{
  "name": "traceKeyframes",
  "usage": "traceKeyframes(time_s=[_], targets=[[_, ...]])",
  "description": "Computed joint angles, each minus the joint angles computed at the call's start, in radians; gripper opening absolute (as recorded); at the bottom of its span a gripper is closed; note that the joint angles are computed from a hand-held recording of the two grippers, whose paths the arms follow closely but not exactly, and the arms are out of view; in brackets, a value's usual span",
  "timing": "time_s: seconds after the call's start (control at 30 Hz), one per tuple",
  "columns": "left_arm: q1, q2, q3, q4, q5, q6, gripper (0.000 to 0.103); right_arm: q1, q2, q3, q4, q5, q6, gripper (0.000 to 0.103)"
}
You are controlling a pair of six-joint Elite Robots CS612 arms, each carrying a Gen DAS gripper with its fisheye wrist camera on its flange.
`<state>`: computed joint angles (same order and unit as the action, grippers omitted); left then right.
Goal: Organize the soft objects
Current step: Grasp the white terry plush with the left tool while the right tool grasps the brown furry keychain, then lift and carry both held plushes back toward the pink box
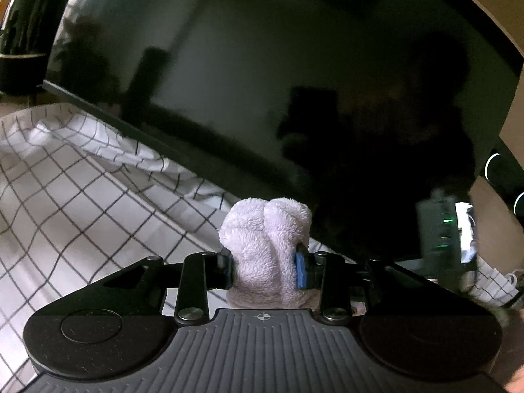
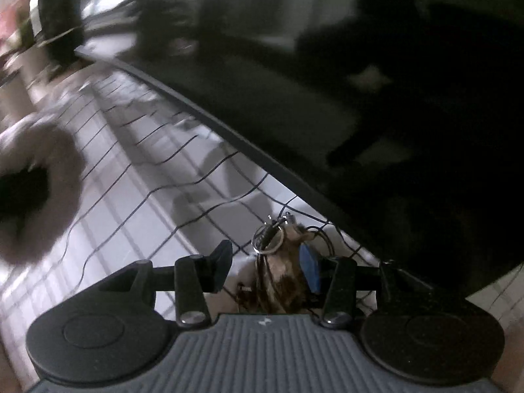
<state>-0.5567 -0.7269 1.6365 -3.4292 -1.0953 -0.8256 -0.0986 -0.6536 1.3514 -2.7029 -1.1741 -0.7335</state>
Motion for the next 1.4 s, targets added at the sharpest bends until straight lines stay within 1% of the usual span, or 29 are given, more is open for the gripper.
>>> traceKeyframes(time_s=[0.03,0.13,0.17,0.23,0.27,0.3,0.33,0.37,0.4,0.47,0.53,0.57,0.6,0.63,0.67,0.7,0.73,0.77,0.87,0.93,0.97,1.1,1.13,1.17,1.23,1.3,1.33,1.37,1.4], targets=[[-0.003,-0.005,0.007,0.000,-0.003,0.002,0.037,0.004,0.006,0.008,-0.032,-0.002,0.025,0.045],[-0.007,-0.018,0.028,-0.003,0.000,0.020,0.037,0.015,0.022,0.024,-0.133,-0.030,0.032,0.045],[-0.008,-0.023,0.034,-0.001,0.004,0.022,0.037,0.017,0.032,0.014,-0.141,-0.037,0.033,0.045],[-0.004,-0.022,0.038,-0.003,0.006,0.010,0.037,0.018,0.040,0.001,-0.117,-0.042,0.057,0.045],[-0.003,-0.022,0.041,-0.006,0.008,0.002,0.037,0.017,0.041,-0.006,-0.096,-0.034,0.065,0.031],[-0.002,-0.022,0.043,-0.009,0.010,-0.005,0.037,0.012,0.040,-0.012,-0.056,-0.006,0.064,0.020],[0.001,-0.020,0.044,-0.012,0.011,-0.013,0.037,0.005,0.034,-0.011,-0.012,0.036,0.051,0.006],[0.003,-0.019,0.045,-0.011,0.012,-0.023,0.037,-0.001,0.024,0.003,-0.008,0.062,0.043,0.006],[0.005,-0.018,0.045,-0.010,0.011,-0.030,0.037,-0.012,0.013,0.022,-0.008,0.114,0.019,0.006],[0.011,-0.014,0.040,-0.004,0.010,-0.046,0.037,-0.038,-0.009,0.060,0.006,0.232,-0.060,0.006],[0.015,-0.008,0.033,0.000,0.009,-0.052,0.037,-0.061,-0.022,0.089,0.016,0.322,-0.119,0.006],[0.017,-0.006,0.030,0.001,0.009,-0.055,0.037,-0.068,-0.025,0.101,0.006,0.346,-0.134,0.006],[0.019,-0.002,0.025,0.002,0.006,-0.059,0.037,-0.073,-0.027,0.118,-0.046,0.352,-0.138,0.006],[0.020,0.001,0.022,0.002,0.003,-0.063,0.037,-0.074,-0.024,0.134,-0.125,0.347,-0.121,0.010],[0.022,0.005,0.017,0.003,-0.003,-0.068,0.037,-0.075,-0.021,0.147,-0.199,0.334,-0.123,0.016],[0.024,0.010,0.011,0.005,-0.012,-0.071,0.037,-0.074,-0.018,0.152,-0.231,0.326,-0.131,0.019],[0.026,0.014,0.006,0.007,-0.022,-0.071,0.037,-0.075,-0.015,0.145,-0.226,0.324,-0.138,0.027],[0.027,0.015,0.004,0.008,-0.033,-0.069,0.037,-0.073,-0.011,0.136,-0.218,0.315,-0.133,0.032],[0.034,0.026,-0.009,0.014,-0.065,-0.060,0.037,-0.051,0.012,0.101,-0.256,0.216,-0.033,0.032],[0.039,0.033,-0.019,0.017,-0.079,-0.059,0.037,-0.037,0.020,0.081,-0.241,0.160,0.010,0.032],[0.042,0.037,-0.024,0.017,-0.085,-0.059,0.037,-0.026,0.028,0.063,-0.233,0.119,0.034,0.032],[0.051,0.050,-0.037,0.014,-0.109,-0.057,0.037,-0.001,0.049,0.009,-0.160,0.024,0.056,0.033],[0.054,0.053,-0.041,0.015,-0.116,-0.057,0.037,0.001,0.051,0.004,-0.152,0.005,0.055,0.036],[0.056,0.057,-0.044,0.017,-0.121,-0.057,0.037,0.005,0.058,-0.006,-0.147,-0.008,0.058,0.040],[0.061,0.064,-0.053,0.023,-0.133,-0.060,0.037,0.006,0.063,-0.014,-0.139,-0.012,0.053,0.041],[0.063,0.069,-0.062,0.027,-0.140,-0.060,0.037,0.005,0.068,-0.023,-0.128,0.008,0.039,0.040],[0.064,0.073,-0.068,0.029,-0.142,-0.060,0.037,0.002,0.067,-0.023,-0.117,0.022,0.021,0.030],[0.065,0.074,-0.072,0.030,-0.144,-0.060,0.037,0.000,0.064,-0.021,-0.107,0.035,0.003,0.017],[0.066,0.076,-0.077,0.031,-0.145,-0.059,0.037,-0.005,0.059,-0.014,-0.109,0.057,-0.019,0.008]])
